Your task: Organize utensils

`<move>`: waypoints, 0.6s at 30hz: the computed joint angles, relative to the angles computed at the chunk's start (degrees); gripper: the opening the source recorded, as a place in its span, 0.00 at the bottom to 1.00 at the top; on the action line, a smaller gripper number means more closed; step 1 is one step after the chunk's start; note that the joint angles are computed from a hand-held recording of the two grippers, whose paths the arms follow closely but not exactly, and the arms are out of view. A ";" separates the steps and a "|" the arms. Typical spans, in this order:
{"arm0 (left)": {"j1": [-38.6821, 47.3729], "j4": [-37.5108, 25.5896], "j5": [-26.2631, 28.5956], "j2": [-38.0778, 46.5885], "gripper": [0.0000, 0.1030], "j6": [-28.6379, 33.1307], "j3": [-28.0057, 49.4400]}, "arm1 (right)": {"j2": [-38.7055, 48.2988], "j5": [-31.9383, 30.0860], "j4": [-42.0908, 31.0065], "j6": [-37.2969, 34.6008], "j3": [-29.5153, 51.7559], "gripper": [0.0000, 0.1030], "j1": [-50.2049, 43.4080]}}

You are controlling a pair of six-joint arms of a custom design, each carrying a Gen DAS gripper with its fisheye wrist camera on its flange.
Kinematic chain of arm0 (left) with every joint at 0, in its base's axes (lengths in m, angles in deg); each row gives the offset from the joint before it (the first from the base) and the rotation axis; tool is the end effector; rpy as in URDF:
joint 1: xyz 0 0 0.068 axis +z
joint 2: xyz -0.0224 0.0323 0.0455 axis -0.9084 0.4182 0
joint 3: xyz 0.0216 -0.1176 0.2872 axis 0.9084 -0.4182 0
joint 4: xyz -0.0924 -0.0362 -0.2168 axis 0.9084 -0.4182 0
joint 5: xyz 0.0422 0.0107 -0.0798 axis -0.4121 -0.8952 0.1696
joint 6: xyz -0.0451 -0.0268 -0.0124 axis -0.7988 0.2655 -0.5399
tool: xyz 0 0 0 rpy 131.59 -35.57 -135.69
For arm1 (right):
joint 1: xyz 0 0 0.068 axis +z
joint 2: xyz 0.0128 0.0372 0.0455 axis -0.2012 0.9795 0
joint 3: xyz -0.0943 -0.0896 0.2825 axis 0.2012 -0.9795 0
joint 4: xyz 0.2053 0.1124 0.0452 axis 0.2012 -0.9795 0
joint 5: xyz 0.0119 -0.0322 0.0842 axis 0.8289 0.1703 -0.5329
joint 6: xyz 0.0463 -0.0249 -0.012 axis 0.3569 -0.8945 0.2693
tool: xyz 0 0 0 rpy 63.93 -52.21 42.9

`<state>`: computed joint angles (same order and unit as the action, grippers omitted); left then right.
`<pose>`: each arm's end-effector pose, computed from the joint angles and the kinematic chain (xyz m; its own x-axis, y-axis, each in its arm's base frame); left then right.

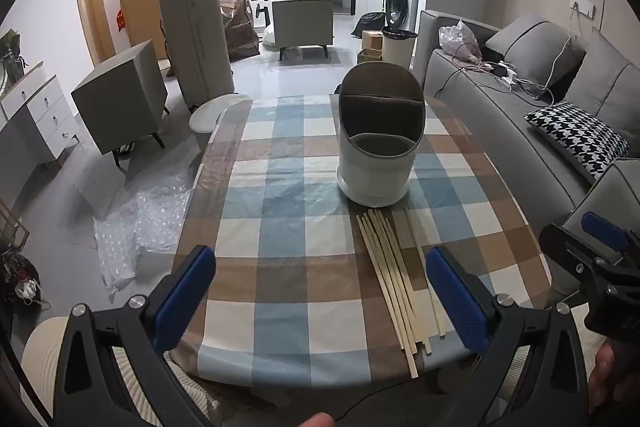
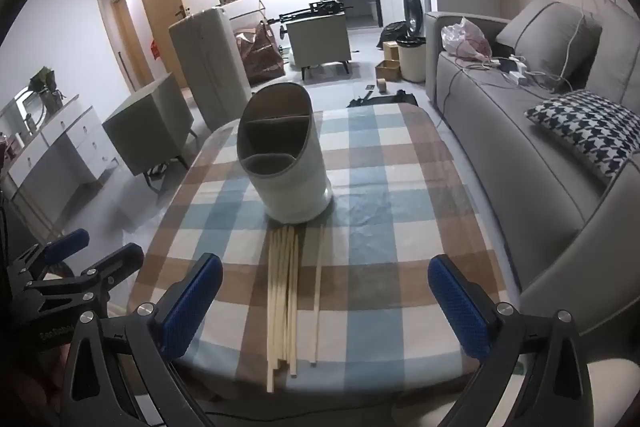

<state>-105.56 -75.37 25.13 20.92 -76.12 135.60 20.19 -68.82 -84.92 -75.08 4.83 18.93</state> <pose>0.2482 -0.1859 0.3515 -0.7225 -0.1632 -0.6719 -0.2074 0.9781 -0.0145 0.2785 0.1624 0.3271 -0.6783 -0.1262 -0.7239 -0.3275 0.9338 0.1441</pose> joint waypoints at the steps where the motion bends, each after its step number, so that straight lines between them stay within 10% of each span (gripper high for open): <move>1: 0.13 -0.59 0.14 0.15 0.99 -0.19 0.23 | 0.07 0.15 -0.02 -0.06 -0.02 1.00 -0.04; 18: 0.39 1.18 0.39 -0.66 0.99 0.45 -0.92 | -0.04 0.87 0.63 0.84 -0.10 1.00 0.54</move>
